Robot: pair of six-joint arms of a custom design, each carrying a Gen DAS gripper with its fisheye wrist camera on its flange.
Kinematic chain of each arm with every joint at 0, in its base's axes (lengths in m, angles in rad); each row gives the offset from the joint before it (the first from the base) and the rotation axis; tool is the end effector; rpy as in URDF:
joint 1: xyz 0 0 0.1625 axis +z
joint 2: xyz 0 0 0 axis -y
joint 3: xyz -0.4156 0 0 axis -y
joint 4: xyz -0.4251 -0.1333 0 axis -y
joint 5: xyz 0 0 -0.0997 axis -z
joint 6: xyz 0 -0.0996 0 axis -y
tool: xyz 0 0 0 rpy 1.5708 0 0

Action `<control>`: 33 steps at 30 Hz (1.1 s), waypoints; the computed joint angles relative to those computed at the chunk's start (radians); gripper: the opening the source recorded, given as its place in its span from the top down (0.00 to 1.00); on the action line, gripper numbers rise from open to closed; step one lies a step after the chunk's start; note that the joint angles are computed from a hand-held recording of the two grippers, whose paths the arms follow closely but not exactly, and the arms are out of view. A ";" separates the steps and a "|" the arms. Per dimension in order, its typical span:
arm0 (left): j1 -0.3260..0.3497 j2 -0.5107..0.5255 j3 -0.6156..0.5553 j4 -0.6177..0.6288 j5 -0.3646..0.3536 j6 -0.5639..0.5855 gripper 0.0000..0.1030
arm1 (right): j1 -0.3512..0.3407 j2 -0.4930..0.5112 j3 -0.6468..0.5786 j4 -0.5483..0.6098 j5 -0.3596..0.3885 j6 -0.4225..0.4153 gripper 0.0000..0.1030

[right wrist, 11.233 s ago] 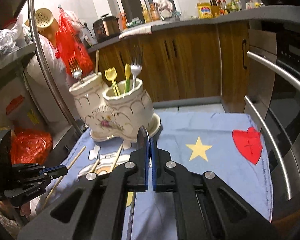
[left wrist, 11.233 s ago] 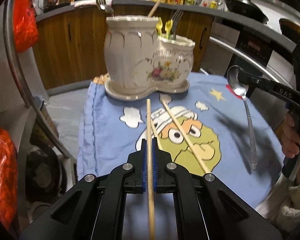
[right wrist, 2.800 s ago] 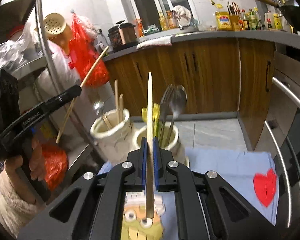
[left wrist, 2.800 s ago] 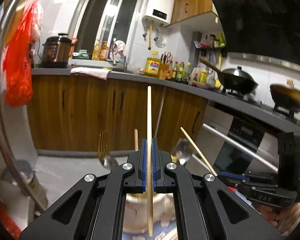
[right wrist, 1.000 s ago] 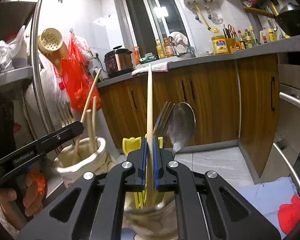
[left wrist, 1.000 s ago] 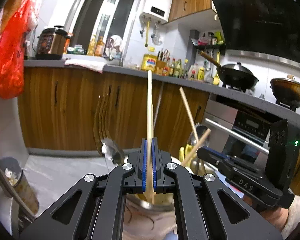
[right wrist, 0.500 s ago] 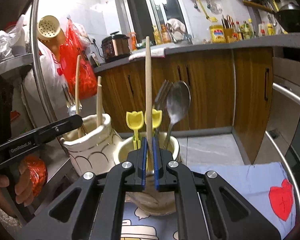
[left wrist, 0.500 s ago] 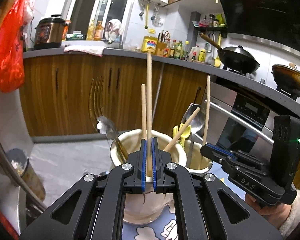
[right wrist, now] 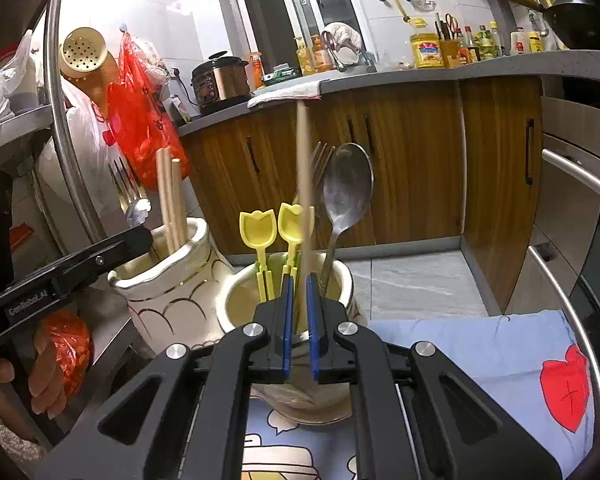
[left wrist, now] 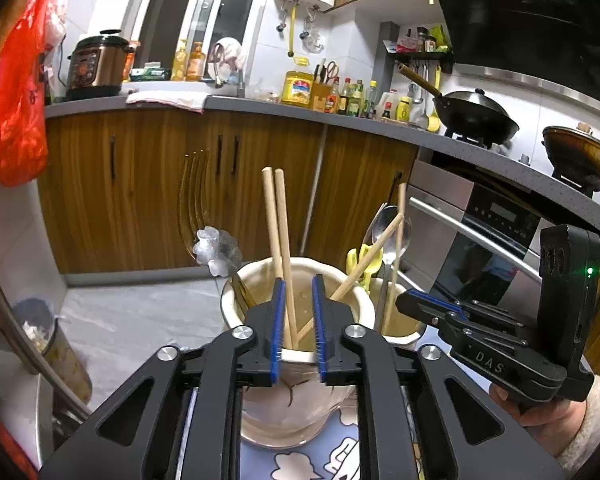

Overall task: Organize utensils
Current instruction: 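Drop the chopstick into the large cup while the right tool drops its chopstick into the small cup, then withdraw both open tools from the holder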

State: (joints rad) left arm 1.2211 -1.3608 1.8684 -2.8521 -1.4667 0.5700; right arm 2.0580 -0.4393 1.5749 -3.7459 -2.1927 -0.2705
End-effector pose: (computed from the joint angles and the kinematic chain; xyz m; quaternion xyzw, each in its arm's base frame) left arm -0.0702 -0.6117 0.3611 0.3929 0.8375 -0.3692 0.0893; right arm 0.3828 -0.5618 -0.0013 0.1644 -0.8239 0.4988 0.2129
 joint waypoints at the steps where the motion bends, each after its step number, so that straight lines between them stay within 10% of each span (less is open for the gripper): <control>1: 0.002 0.000 -0.001 0.001 -0.004 -0.002 0.81 | -0.001 -0.002 0.002 0.000 0.004 0.003 0.89; 19: -0.062 -0.176 0.132 0.043 0.149 -0.027 0.72 | 0.079 -0.104 0.150 0.107 -0.125 0.113 0.79; 33: -0.050 -0.283 0.308 -0.077 0.219 0.004 0.27 | 0.163 -0.085 0.211 0.039 -0.238 0.066 0.27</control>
State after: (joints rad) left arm 1.1707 -1.6440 2.1762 -2.9291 -1.2476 0.5745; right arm 2.2215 -0.5243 1.7861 -3.7067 -2.4305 -0.2043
